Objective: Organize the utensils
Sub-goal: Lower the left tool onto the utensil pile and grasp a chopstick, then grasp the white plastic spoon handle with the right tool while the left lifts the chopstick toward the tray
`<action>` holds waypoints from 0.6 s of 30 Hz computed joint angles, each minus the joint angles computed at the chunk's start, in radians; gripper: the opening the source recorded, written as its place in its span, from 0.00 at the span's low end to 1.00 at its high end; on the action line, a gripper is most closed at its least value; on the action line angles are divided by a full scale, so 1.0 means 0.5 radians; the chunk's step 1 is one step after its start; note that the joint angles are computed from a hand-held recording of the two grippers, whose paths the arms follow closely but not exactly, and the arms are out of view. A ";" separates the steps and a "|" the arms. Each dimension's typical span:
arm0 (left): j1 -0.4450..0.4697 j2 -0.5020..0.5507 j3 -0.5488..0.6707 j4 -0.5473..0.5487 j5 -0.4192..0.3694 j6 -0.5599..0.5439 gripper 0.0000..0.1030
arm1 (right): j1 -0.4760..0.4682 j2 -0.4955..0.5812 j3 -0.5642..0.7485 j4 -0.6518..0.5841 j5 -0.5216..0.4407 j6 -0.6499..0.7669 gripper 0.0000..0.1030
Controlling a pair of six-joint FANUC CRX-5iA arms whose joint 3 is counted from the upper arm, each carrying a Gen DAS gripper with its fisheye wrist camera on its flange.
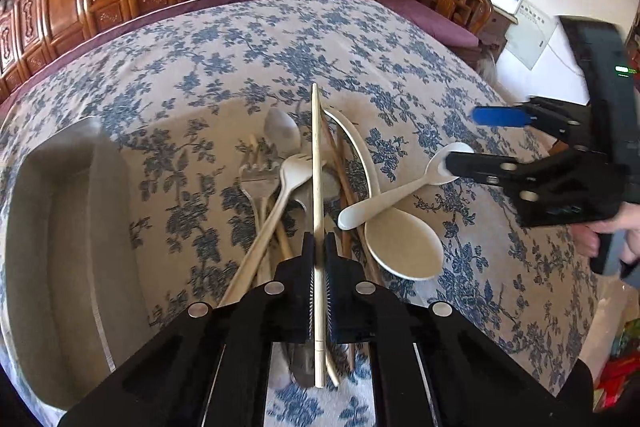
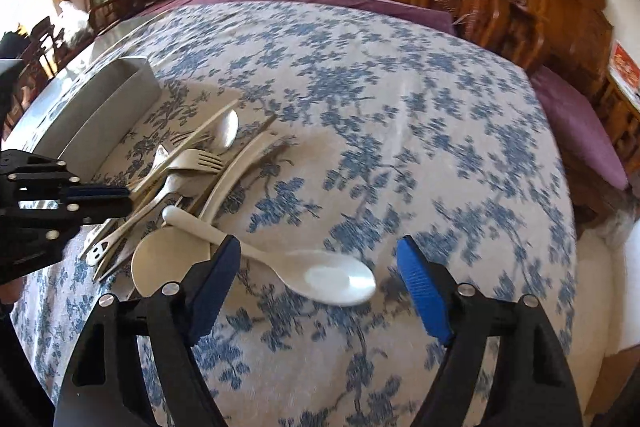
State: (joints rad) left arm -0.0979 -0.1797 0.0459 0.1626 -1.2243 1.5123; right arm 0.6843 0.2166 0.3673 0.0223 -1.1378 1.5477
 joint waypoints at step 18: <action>0.044 -0.183 -0.065 0.000 -0.039 -0.064 0.04 | -0.116 0.188 0.324 -0.368 -0.578 0.234 0.67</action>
State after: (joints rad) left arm -0.0758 -0.2714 0.0132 0.1625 -1.2436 1.4805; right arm 0.6261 0.3106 0.5292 -0.1615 -1.4270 1.6647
